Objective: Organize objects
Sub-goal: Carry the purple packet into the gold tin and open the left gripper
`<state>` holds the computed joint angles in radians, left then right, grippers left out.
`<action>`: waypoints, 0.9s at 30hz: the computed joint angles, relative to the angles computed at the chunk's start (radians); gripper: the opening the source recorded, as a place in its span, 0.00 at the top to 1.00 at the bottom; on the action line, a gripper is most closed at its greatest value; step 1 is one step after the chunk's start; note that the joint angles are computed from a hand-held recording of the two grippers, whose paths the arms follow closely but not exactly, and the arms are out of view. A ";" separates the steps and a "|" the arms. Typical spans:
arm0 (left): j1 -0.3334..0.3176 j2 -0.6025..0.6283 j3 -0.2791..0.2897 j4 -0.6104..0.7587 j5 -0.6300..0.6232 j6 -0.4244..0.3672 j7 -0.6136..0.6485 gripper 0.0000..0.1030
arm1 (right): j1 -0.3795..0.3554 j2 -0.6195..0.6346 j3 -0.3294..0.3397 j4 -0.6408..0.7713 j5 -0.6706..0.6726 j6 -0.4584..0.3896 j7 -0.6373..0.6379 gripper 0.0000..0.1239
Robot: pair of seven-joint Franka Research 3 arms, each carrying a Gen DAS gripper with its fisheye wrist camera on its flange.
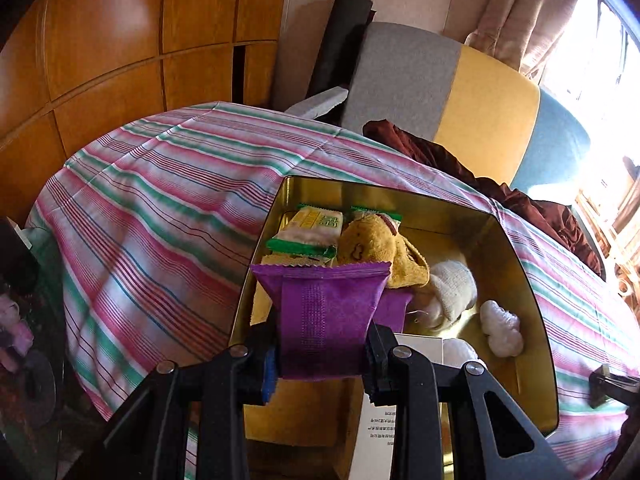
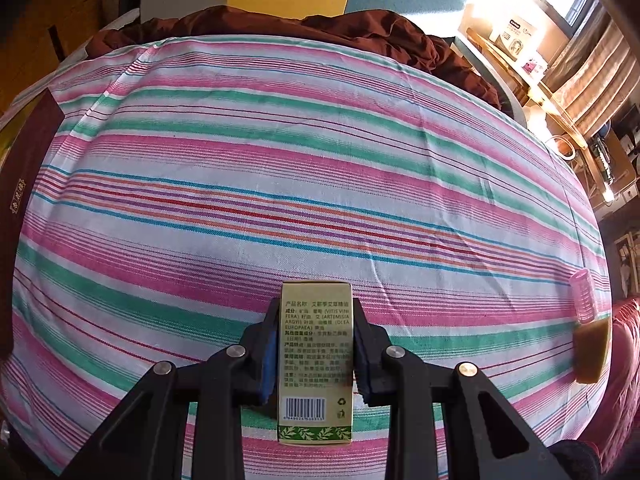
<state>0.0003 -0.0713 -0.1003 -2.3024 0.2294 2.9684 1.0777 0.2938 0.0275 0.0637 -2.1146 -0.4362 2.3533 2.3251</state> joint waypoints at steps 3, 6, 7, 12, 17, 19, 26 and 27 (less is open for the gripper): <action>-0.001 0.018 -0.004 0.016 0.008 -0.011 -0.001 0.68 | 0.004 -0.005 0.003 -0.002 -0.005 -0.007 0.007 0.76; -0.002 0.034 -0.006 0.030 0.016 -0.022 -0.003 0.68 | -0.001 -0.005 0.000 -0.012 -0.010 0.005 0.003 0.76; -0.003 0.039 -0.006 0.033 0.013 -0.026 -0.002 0.68 | -0.001 -0.005 0.000 -0.012 -0.012 0.004 0.003 0.76; -0.001 0.066 -0.008 0.063 0.063 -0.050 -0.021 0.68 | 0.000 -0.003 0.001 -0.009 -0.023 -0.002 0.002 0.76; -0.006 0.091 -0.010 0.091 0.130 -0.060 -0.046 0.68 | 0.000 -0.004 0.001 -0.009 -0.026 -0.004 0.002 0.76; -0.008 0.107 -0.012 0.109 0.125 -0.060 -0.021 0.68 | -0.001 -0.003 0.000 -0.009 -0.028 -0.004 0.000 0.76; -0.007 0.181 -0.056 0.180 -0.049 -0.057 0.249 0.63 | -0.001 -0.006 0.001 -0.011 -0.029 -0.004 0.001 0.76; -0.008 0.193 -0.061 0.198 -0.070 -0.078 0.272 0.61 | -0.001 -0.006 0.001 -0.011 -0.029 -0.004 0.001 0.76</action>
